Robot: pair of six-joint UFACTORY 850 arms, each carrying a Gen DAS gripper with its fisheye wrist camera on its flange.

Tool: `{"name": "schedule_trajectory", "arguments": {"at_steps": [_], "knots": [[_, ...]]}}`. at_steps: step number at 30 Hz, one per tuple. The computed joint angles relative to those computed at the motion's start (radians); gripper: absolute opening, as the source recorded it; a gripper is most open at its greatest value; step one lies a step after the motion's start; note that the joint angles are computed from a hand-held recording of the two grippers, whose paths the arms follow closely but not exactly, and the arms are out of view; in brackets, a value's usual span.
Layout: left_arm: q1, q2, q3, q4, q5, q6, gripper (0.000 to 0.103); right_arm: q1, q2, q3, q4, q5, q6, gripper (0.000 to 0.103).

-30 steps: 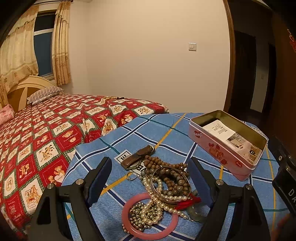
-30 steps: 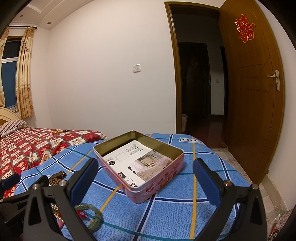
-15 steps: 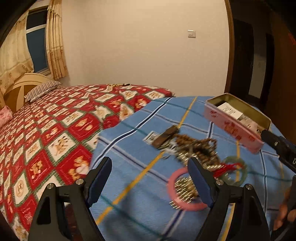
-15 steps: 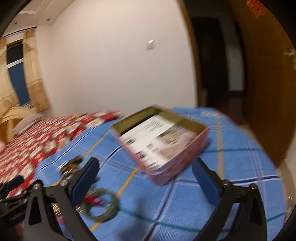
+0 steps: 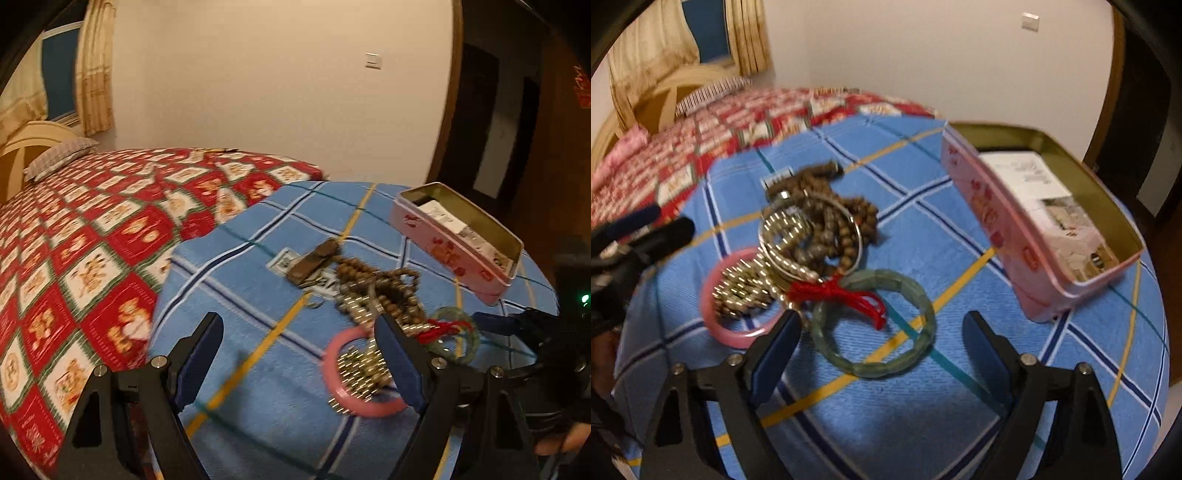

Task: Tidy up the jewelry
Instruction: 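Grasp the green jade bangle with the right tool while the left tool grasps the silver bangle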

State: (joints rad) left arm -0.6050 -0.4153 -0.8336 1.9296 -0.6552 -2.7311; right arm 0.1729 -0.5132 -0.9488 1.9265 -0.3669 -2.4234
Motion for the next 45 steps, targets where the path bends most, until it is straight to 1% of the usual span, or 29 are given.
{"name": "schedule_trajectory", "arguments": {"at_steps": [2, 3, 4, 5, 6, 7, 8, 10, 12, 13, 14, 15, 16, 17, 18, 21, 23, 24, 25, 27, 30, 33, 35, 38, 39, 40, 42, 44, 45], "knots": [[0.015, -0.008, -0.022, 0.042, 0.035, -0.02, 0.084, -0.015, 0.001, -0.007, -0.058, 0.001, 0.049, 0.078], [0.024, -0.013, -0.032, 0.07, 0.051, -0.043, 0.084, -0.019, 0.006, 0.001, -0.038, -0.002, 0.018, 0.067], [0.031, -0.017, -0.041, 0.083, 0.064, -0.054, 0.084, -0.023, 0.01, 0.001, -0.039, -0.002, 0.011, 0.051], [0.041, -0.025, -0.056, 0.104, 0.086, -0.067, 0.084, -0.033, 0.015, 0.006, -0.047, -0.01, 0.013, 0.044], [0.048, -0.033, -0.07, 0.115, 0.105, -0.07, 0.084, -0.042, 0.016, 0.006, -0.064, -0.015, 0.029, 0.031], [0.053, -0.038, -0.079, 0.124, 0.12, -0.073, 0.084, -0.052, 0.015, 0.003, -0.08, -0.02, 0.053, 0.026], [0.058, -0.047, -0.092, 0.136, 0.139, -0.071, 0.084, -0.064, 0.007, -0.012, -0.134, -0.033, 0.119, 0.026], [0.061, -0.066, -0.118, 0.115, 0.163, -0.025, 0.084, -0.104, 0.006, -0.023, -0.203, -0.098, 0.214, 0.025], [0.061, -0.087, -0.142, 0.108, 0.178, 0.008, 0.084, -0.135, 0.015, -0.015, -0.196, -0.131, 0.212, 0.025], [0.061, -0.095, -0.151, 0.111, 0.184, 0.015, 0.081, -0.134, 0.014, -0.014, -0.183, -0.135, 0.207, 0.025], [0.063, -0.108, -0.165, 0.103, 0.195, 0.035, 0.066, -0.144, 0.014, -0.013, -0.196, -0.153, 0.225, 0.025], [0.068, -0.122, -0.183, 0.072, 0.219, 0.08, 0.056, -0.162, 0.012, -0.015, -0.22, -0.184, 0.255, 0.025], [0.076, -0.138, -0.206, 0.014, 0.263, 0.146, 0.039, -0.167, 0.013, -0.013, -0.216, -0.195, 0.259, 0.025], [0.081, -0.143, -0.213, -0.009, 0.284, 0.171, 0.033, -0.172, 0.015, -0.009, -0.202, -0.204, 0.252, 0.025], [0.084, -0.141, -0.212, 0.007, 0.295, 0.153, 0.033, -0.179, 0.016, -0.006, -0.189, -0.214, 0.242, 0.025], [0.083, -0.132, -0.195, 0.083, 0.286, 0.075, 0.025, -0.19, 0.016, -0.005, -0.185, -0.237, 0.254, 0.025], [0.078, -0.123, -0.183, 0.129, 0.268, 0.029, 0.011, -0.195, 0.017, -0.004, -0.192, -0.246, 0.262, 0.025], [0.072, -0.116, -0.175, 0.149, 0.251, 0.006, 0.008, -0.197, 0.018, -0.002, -0.193, -0.251, 0.263, 0.025], [0.066, -0.108, -0.164, 0.174, 0.227, -0.018, 0.006, -0.201, 0.018, -0.001, -0.189, -0.263, 0.262, 0.022], [0.055, -0.091, -0.141, 0.216, 0.19, -0.063, 0.004, -0.214, 0.022, 0.007, -0.168, -0.299, 0.244, 0.011], [0.053, -0.066, -0.114, 0.3, 0.158, -0.144, 0.004, -0.223, 0.031, 0.02, -0.143, -0.328, 0.219, 0.011], [0.04, -0.044, -0.097, 0.29, 0.124, -0.126, 0.004, -0.222, 0.028, 0.016, -0.157, -0.333, 0.228, 0.011], [0.041, -0.032, -0.083, 0.322, 0.113, -0.157, 0.004, -0.225, 0.024, 0.009, -0.177, -0.34, 0.248, 0.014], [0.043, -0.01, -0.056, 0.391, 0.089, -0.229, 0.004, -0.223, 0.029, 0.009, -0.187, -0.321, 0.253, 0.016], [0.042, -0.003, -0.049, 0.407, 0.076, -0.243, 0.004, -0.216, 0.032, 0.009, -0.19, -0.294, 0.247, 0.026], [0.038, 0.007, -0.038, 0.43, 0.059, -0.262, 0.004, -0.21, 0.034, 0.01, -0.196, -0.273, 0.246, 0.051], [0.028, 0.032, -0.014, 0.467, 0.014, -0.274, 0.004, -0.193, 0.038, 0.018, -0.149, -0.213, 0.196, 0.084], [0.022, 0.049, -0.003, 0.475, -0.013, -0.27, 0.004, -0.183, 0.035, 0.021, -0.106, -0.181, 0.144, 0.081], [0.022, 0.055, 0.0, 0.481, -0.021, -0.278, 0.004, -0.171, 0.024, 0.006, -0.148, -0.151, 0.181, 0.069]]}}
